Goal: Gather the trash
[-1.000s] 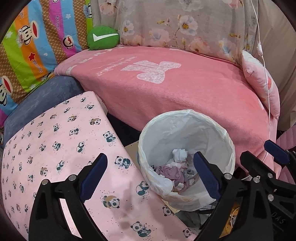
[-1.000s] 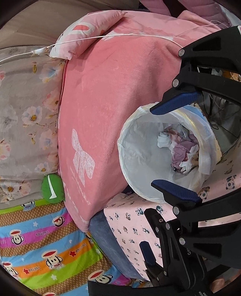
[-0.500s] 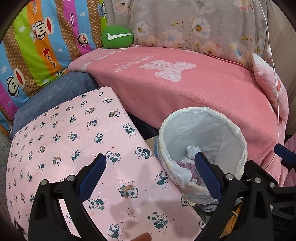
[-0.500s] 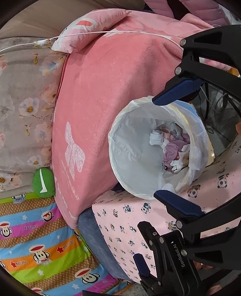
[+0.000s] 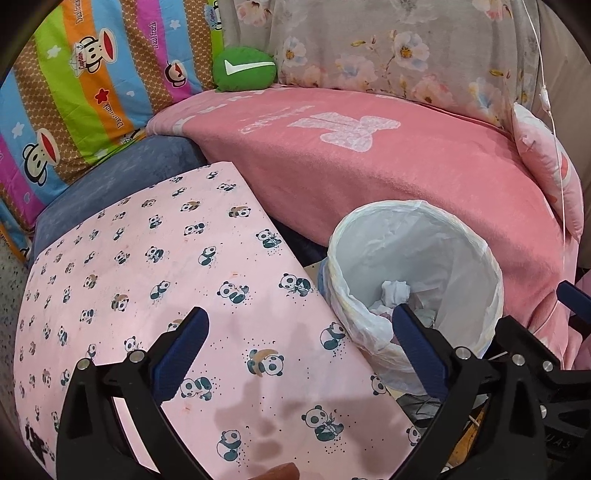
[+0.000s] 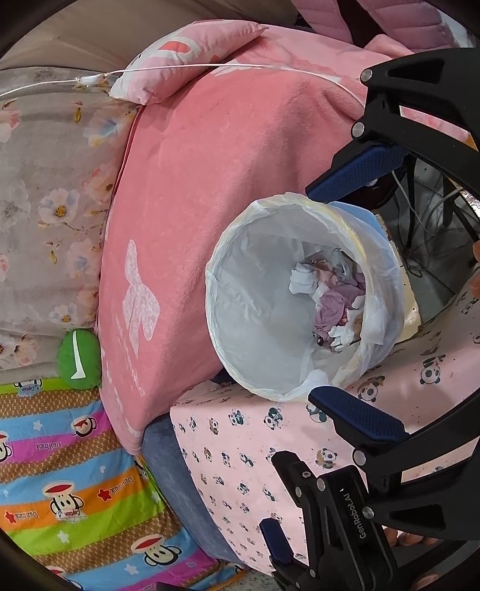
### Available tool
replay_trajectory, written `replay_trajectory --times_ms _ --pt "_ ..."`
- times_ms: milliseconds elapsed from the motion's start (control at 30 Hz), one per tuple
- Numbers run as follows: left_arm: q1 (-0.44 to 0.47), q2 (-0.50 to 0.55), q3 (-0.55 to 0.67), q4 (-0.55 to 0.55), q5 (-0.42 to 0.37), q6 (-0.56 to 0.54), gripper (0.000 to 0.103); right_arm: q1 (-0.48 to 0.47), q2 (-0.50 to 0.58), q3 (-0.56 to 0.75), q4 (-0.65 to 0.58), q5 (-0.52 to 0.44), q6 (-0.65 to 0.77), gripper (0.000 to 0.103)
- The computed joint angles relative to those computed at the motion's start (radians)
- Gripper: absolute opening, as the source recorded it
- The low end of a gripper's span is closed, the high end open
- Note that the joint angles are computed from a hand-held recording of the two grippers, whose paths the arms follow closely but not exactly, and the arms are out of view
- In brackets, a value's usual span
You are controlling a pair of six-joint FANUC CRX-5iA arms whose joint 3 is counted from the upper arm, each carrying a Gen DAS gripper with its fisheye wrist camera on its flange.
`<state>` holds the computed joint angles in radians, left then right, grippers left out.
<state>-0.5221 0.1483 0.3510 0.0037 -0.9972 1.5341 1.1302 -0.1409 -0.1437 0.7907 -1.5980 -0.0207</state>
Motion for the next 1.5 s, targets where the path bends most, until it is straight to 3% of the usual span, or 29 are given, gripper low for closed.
replay_trajectory --times_ms 1500 --pt "-0.026 -0.007 -0.012 -0.033 -0.044 0.055 0.096 0.01 -0.02 -0.029 -0.025 -0.043 -0.041 0.098"
